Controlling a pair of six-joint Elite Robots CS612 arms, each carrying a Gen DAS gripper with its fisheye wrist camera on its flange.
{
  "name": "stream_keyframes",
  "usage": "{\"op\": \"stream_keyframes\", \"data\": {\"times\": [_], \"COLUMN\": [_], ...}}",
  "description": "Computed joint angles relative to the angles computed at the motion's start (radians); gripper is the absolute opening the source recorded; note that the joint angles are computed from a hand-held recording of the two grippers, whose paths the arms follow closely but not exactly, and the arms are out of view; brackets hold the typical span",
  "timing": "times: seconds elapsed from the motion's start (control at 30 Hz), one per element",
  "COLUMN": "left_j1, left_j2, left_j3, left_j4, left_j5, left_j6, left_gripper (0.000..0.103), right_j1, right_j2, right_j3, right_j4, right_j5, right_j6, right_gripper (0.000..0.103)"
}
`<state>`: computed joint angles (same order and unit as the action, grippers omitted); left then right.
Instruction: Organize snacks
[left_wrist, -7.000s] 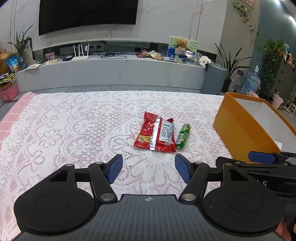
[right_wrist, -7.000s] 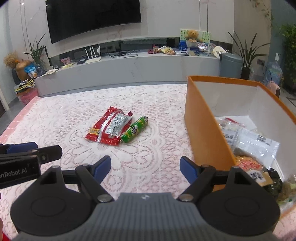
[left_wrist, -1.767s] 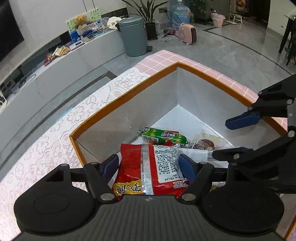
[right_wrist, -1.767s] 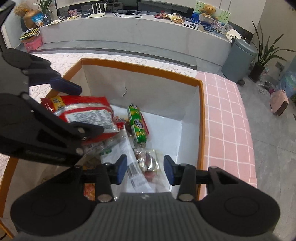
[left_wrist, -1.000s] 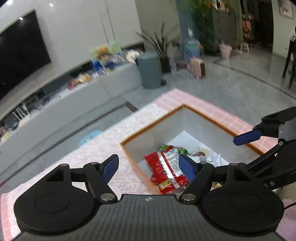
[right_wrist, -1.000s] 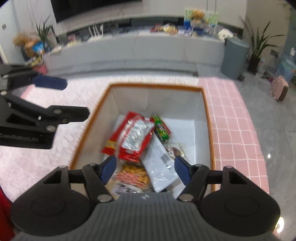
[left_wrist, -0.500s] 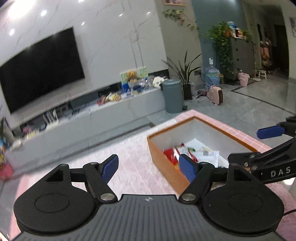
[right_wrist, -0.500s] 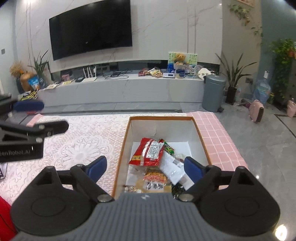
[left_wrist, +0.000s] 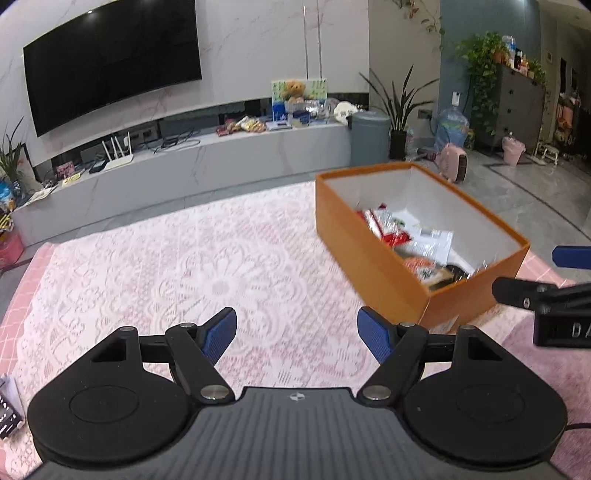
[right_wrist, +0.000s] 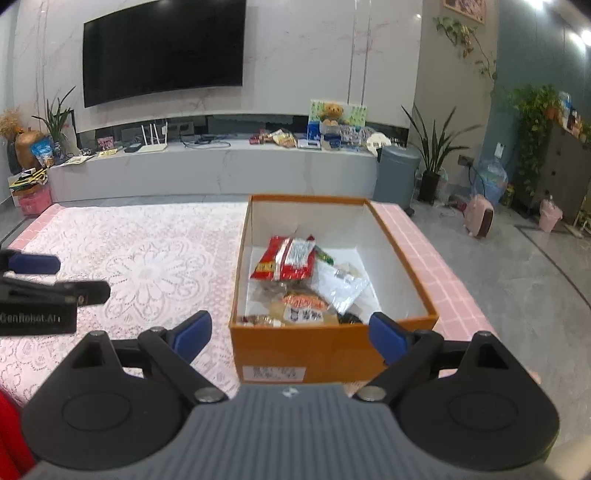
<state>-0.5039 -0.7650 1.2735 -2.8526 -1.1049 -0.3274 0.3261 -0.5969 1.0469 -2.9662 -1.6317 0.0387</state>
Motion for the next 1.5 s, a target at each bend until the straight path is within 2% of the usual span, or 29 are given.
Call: {"op": "stream_keyframes", "data": {"times": [0.2,0.6,1.5], "left_j1": [0.0,0.003,0.001], "left_j2": [-0.008,-0.004,-0.015], "left_j3": [0.02,0.013,0.018], "left_j4": [0.027,0.056,0.076], "left_j5": [-0.007,-0.009,0.0], "left_j6": [-0.02,-0.033,-0.049], "left_gripper": [0.087,0.087,0.087], "right_j1": [0.008,0.008,0.01], "right_j2": [0.012,0.024,0.024], "right_j3": [-0.021,-0.045,-0.044], "right_j4": [0.066,0.102,0.095], "right_j5": [-0.024,-0.047,-0.046], "right_j6": [0.048,0.084,0.066], "right_gripper": [0.09,0.09,0.091]}}
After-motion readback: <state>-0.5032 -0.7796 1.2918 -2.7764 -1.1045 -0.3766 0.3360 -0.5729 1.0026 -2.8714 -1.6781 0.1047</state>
